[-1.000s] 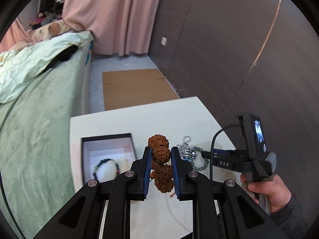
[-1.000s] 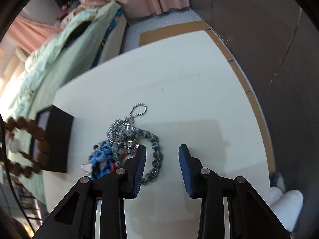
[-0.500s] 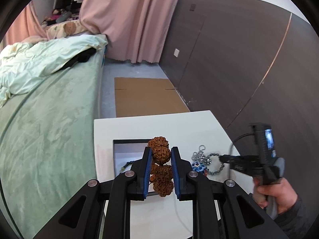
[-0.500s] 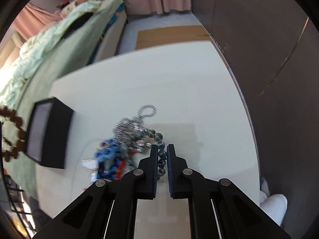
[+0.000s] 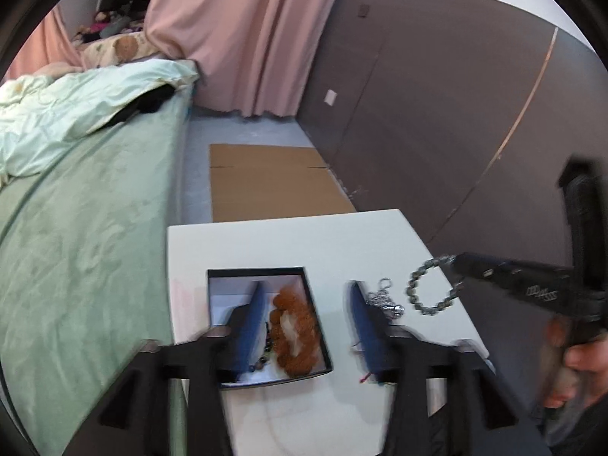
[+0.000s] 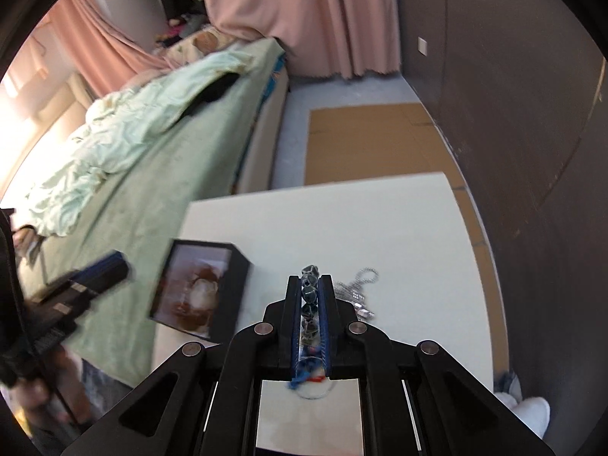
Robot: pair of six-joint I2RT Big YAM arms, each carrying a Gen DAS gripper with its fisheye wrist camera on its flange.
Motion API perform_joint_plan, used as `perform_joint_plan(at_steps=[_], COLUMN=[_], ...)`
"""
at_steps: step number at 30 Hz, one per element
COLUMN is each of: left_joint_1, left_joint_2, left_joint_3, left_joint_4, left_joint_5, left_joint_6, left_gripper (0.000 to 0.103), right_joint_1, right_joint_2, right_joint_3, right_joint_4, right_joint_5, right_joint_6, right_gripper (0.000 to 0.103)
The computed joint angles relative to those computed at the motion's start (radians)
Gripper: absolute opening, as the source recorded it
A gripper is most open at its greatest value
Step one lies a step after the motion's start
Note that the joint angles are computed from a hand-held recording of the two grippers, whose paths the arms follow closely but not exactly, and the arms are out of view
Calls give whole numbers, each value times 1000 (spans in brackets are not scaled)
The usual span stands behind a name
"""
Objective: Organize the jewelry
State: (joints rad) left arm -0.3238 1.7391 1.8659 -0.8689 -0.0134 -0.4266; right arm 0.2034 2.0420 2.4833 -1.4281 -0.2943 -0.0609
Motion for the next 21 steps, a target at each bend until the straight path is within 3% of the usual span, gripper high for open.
perform_joint_plan(at_steps=[2, 15, 17, 18, 19, 21], left_joint_1=[11, 79, 89, 93, 93, 92], left_joint_2=[-40, -207, -227, -234, -235, -246], left_joint_3=[-64, -244, -264, -270, -271, -280], left_joint_4=[62, 76, 76, 71, 68, 69], left_joint_5=[13, -64, -65, -63, -63, -63], left_joint_6=[-21, -38, -43, -46, -46, -43], left_gripper=[62, 62, 62, 62, 62, 62], right_joint_1=[12, 129, 141, 148, 148, 139], right_joint_2=[9, 89, 87, 104, 110, 39], right_joint_3=[34, 172, 159, 180, 185, 44], right_joint_4=[-8, -31, -15, -31, -42, 51], right_joint_5=[-21, -151, -140, -123, -116, -118], right_joint_6=[0, 48, 40, 39, 48, 91], right_gripper=[10, 10, 11, 22, 49, 65])
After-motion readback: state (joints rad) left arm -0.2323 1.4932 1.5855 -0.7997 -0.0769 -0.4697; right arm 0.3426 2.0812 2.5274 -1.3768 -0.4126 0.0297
